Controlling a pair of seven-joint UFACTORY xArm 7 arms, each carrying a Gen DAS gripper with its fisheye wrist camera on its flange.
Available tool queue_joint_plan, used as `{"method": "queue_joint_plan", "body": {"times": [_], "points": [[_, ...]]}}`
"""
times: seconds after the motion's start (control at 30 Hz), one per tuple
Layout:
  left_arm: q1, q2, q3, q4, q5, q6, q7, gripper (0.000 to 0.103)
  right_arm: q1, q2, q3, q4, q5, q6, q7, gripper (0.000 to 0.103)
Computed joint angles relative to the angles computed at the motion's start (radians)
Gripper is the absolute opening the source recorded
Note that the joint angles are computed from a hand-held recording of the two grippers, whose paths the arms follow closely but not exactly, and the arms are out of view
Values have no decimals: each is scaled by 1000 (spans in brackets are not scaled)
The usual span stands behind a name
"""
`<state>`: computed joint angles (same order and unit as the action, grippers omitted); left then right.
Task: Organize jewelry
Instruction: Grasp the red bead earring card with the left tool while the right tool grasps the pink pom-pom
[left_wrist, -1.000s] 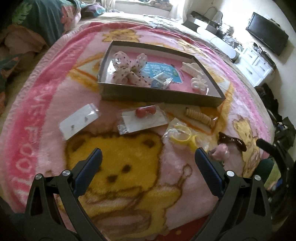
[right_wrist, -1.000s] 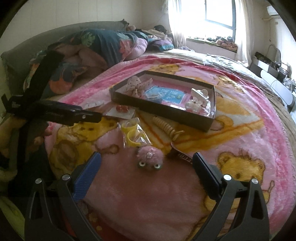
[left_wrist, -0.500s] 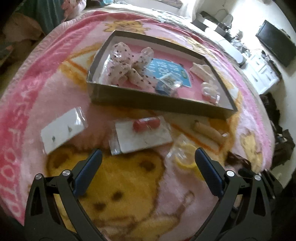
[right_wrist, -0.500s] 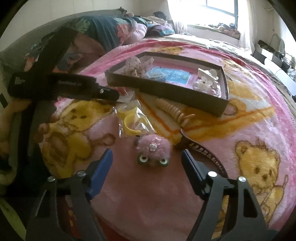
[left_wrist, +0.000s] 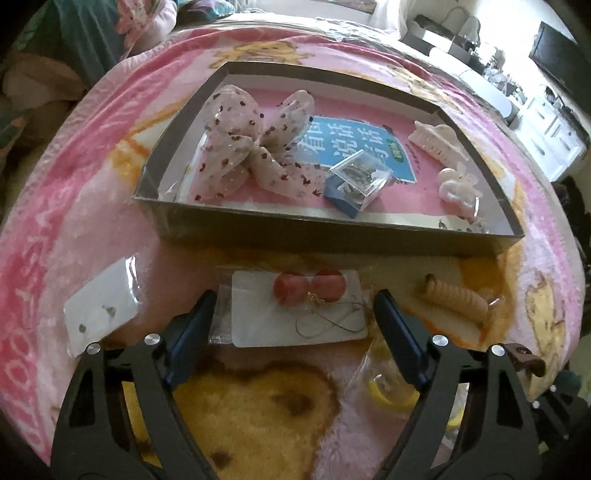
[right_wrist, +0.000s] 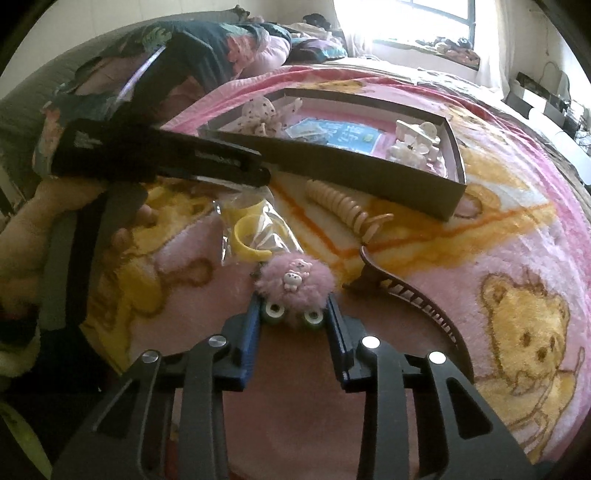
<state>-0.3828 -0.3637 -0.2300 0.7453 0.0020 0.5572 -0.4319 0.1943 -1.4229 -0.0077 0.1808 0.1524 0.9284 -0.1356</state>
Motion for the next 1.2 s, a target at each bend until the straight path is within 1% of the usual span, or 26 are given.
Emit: {"method": "queue_joint_plan", "body": {"times": [0.07, 0.13, 0.23, 0.43, 0.5, 0.67, 0.83, 0.93, 1.07, 1.2], "points": [[6, 1, -9, 2, 22, -3, -2, 74, -2, -6, -7, 2, 1, 4, -1, 30], [4, -3, -8, -5, 26, -13, 2, 73, -2, -16, -17, 5, 4, 9, -6, 30], [-18, -26, 24, -21, -26, -16, 37, 73, -6, -38, -28, 13, 11, 22, -11, 30], [-33, -133, 50, -67, -87, -11, 89, 73, 1, -61, -36, 33, 32, 35, -26, 30], [-26, -168, 46, -76, -86, -6, 97, 73, 3, -66, -31, 36, 36, 29, -29, 30], [-32, -230, 62, -92, -116, -2, 128, 73, -3, -67, -30, 46, 37, 23, -29, 30], [-19, -295, 66, -103, -119, 17, 145, 73, 1, -54, -34, 75, 45, 16, -31, 30], [-5, -334, 72, -116, -120, 32, 150, 73, 13, -39, -38, 96, 59, 4, -33, 30], [15, -380, 87, -133, -126, 49, 155, 73, 33, -13, -22, 122, 68, -28, -36, 30], [25, -408, 109, -139, -142, 54, 167, 73, 48, 33, -20, 156, 73, -76, -42, 30]]}}
